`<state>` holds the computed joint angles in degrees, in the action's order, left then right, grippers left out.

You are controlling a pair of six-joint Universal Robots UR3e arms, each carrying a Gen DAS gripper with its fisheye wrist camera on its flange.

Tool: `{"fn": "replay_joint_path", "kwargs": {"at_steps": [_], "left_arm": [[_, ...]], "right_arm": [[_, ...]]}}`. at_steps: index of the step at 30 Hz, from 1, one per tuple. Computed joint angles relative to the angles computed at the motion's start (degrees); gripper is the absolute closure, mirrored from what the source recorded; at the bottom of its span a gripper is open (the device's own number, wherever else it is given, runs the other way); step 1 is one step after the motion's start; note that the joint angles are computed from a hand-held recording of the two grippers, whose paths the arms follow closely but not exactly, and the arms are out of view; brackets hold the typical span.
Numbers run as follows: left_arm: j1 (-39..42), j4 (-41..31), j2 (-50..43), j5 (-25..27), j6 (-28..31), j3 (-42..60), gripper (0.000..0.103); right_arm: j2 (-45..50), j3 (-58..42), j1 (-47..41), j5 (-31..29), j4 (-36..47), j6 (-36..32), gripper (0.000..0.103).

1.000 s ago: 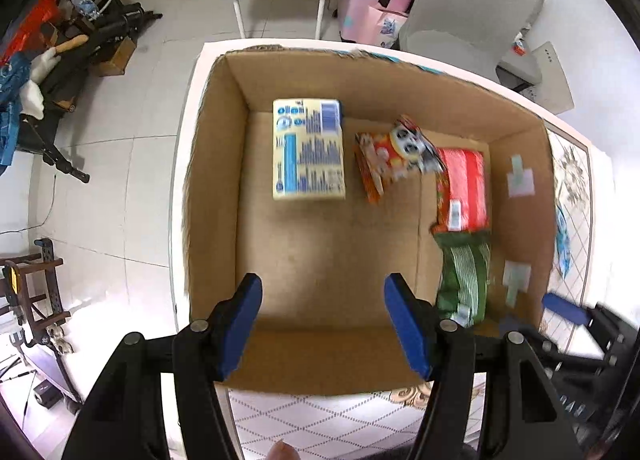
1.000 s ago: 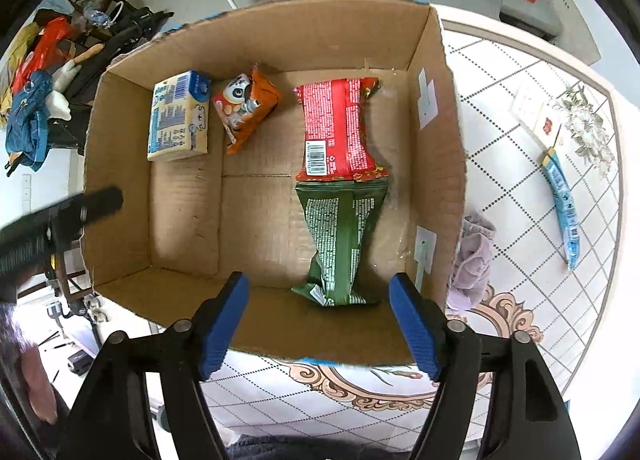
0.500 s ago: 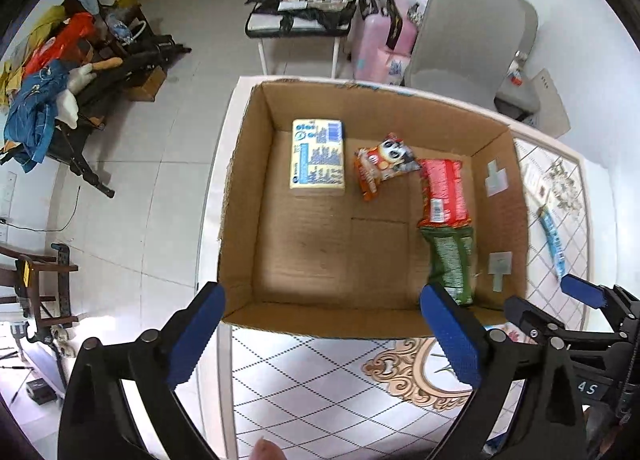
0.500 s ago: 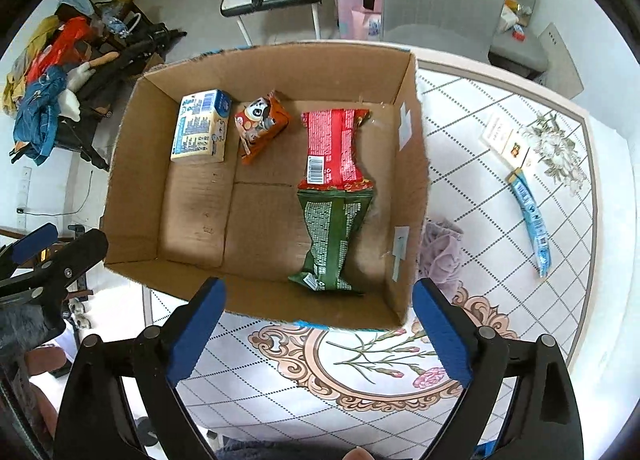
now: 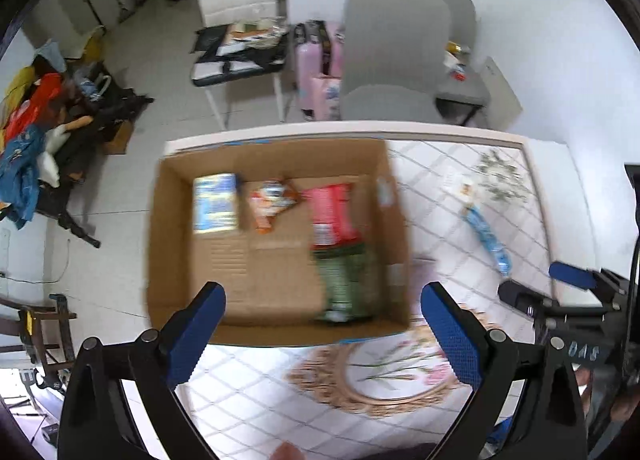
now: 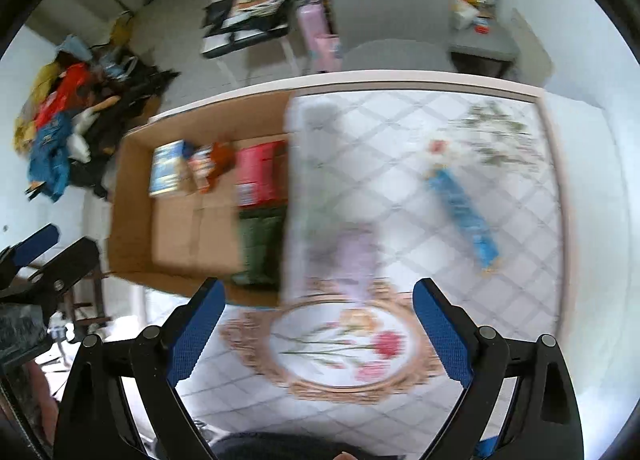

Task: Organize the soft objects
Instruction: 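Grasp the lilac sock with left tool while right tool grasps white box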

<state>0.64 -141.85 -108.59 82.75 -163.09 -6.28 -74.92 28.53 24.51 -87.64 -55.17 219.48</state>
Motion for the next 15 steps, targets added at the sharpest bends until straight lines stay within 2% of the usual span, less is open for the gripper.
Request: {"fn": "replay_joint_path", "kwargs": {"at_steps": [4, 7, 9, 11, 15], "left_arm": [[-13.58, 8.56, 0.34, 2.12, -10.41, -13.01, 0.003], [-22.73, 17.44, -0.06, 4.20, -17.65, -24.84, 0.003], [-26.76, 20.31, -1.96, 5.07, -21.05, -28.76, 0.003], [-29.77, 22.21, -4.12, 5.36, -23.65, -31.55, 0.003], [-34.90, 27.96, -8.86, 7.73, -30.51, -37.04, 0.003]], "right_arm": [[-17.13, 22.95, -14.56, 1.18, -2.22, -10.96, 0.006], [-26.12, 34.11, -26.39, 1.84, -2.15, -20.99, 0.006], [-30.46, 40.12, -34.36, 2.82, -2.14, -28.81, 0.006], [-33.07, 45.43, -40.82, 3.75, -3.44, -36.70, 0.006], [-30.83, 50.66, -42.29, 2.52, -8.85, -43.15, 0.006]]}}
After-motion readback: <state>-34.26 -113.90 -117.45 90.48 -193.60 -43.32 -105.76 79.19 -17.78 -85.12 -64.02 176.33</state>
